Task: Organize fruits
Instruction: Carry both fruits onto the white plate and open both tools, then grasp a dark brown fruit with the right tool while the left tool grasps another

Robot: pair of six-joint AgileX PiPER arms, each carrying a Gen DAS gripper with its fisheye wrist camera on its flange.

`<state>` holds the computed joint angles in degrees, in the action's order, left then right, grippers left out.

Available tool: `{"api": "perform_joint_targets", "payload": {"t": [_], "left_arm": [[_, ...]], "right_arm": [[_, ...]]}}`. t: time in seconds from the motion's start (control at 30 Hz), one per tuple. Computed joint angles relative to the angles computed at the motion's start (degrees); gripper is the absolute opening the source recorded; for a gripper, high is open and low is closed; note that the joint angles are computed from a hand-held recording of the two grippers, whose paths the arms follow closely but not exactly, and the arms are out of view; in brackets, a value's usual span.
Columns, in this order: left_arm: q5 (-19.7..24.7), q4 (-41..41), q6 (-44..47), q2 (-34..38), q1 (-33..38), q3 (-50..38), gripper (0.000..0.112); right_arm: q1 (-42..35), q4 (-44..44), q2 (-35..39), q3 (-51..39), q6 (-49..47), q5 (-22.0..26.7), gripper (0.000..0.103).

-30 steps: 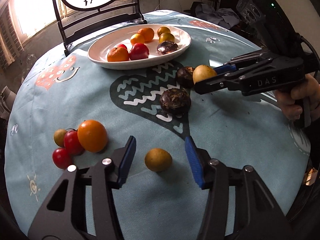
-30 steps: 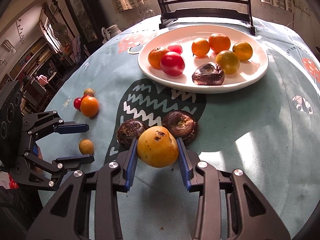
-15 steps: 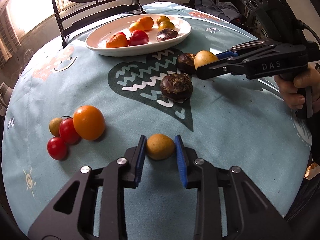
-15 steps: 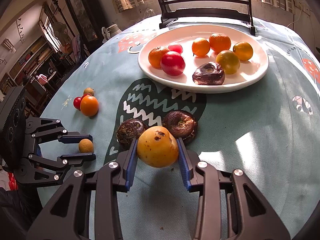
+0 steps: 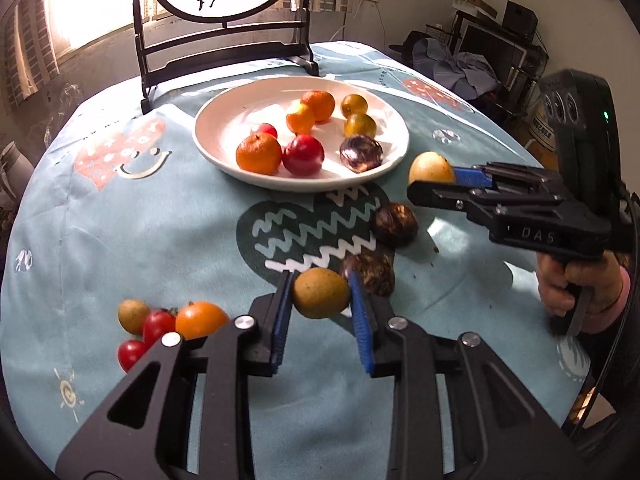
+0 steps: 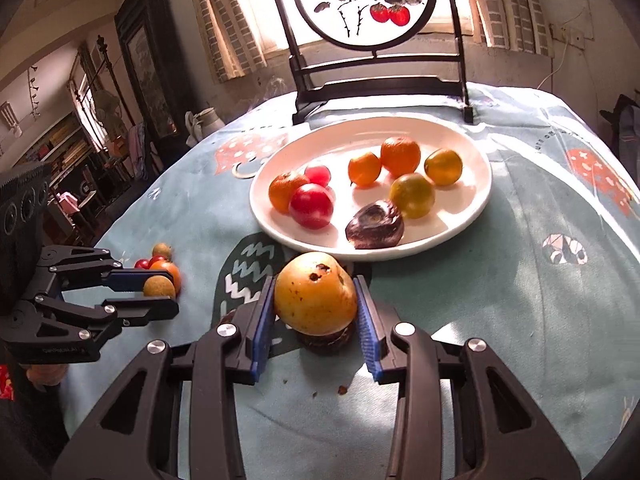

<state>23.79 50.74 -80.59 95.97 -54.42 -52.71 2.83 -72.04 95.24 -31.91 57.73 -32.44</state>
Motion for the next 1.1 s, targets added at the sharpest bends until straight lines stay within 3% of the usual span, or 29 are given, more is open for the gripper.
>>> {"api": "perform_joint_targets", "payload": {"t": [0.07, 0.17, 0.3, 0.43, 0.47, 0.5, 0.53, 0.57, 0.7, 0.83, 0.9, 0.97, 1.03, 1.1], "left_arm": [[-0.02, -7.28, 8.34, 2.08, 3.4, -5.47, 0.029], [4.75, -12.97, 18.13, 7.96, 6.77, -16.56, 0.029], [9.52, -16.93, 23.61, 16.5, 10.57, -30.65, 0.029], [15.51, -16.1, 25.18, 24.15, 12.39, -42.19, 0.029], [17.01, -15.91, 25.13, 25.43, 12.66, -44.12, 0.033], [18.89, -15.75, 24.93, 26.33, 12.78, -45.73, 0.061], [20.33, -14.07, 22.94, 26.42, 12.46, -46.08, 0.078], [20.68, -10.31, 18.66, 25.44, 11.71, -44.51, 0.09], [20.53, -3.09, 9.64, 18.87, 8.84, -35.57, 0.092], [28.34, 4.85, -1.23, 13.67, 2.43, -27.55, 0.098], [29.93, 8.54, -8.66, 10.89, -0.9, -21.87, 0.101], [28.16, 11.95, -17.35, 8.07, -3.51, -15.44, 0.101], [24.9, 15.07, -26.14, 6.99, -4.83, -10.21, 0.101], [23.66, 11.41, -27.53, 8.74, -4.41, -10.13, 0.101]], "right_arm": [[0.44, 5.62, 1.25, -1.01, -3.47, -0.16, 0.038], [1.36, 11.01, 3.67, -4.18, -5.06, 0.46, 0.038], [2.44, 15.94, 6.94, -9.23, -7.83, 2.85, 0.038], [2.37, 12.21, 11.24, -15.66, -2.92, 3.65, 0.039], [2.66, 11.48, 12.05, -17.14, -2.0, 4.27, 0.039], [3.35, 12.17, 12.39, -18.09, -2.21, 5.66, 0.041], [4.15, 13.41, 12.34, -18.65, -3.02, 7.69, 0.047], [4.38, 12.45, 11.91, -18.74, -2.26, 8.51, 0.047], [3.16, 6.66, 7.6, -15.56, 0.66, 5.71, 0.049], [2.76, 4.76, 2.17, -10.25, 0.27, 4.4, 0.051], [1.94, 2.31, 0.54, -7.52, 2.02, 2.49, 0.052], [1.2, -1.42, 0.04, -5.61, 4.83, 0.94, 0.052], [2.08, -3.34, 0.03, -4.39, 6.6, 2.82, 0.052], [2.85, -5.64, 0.77, -4.08, 8.95, 4.41, 0.052]]}}
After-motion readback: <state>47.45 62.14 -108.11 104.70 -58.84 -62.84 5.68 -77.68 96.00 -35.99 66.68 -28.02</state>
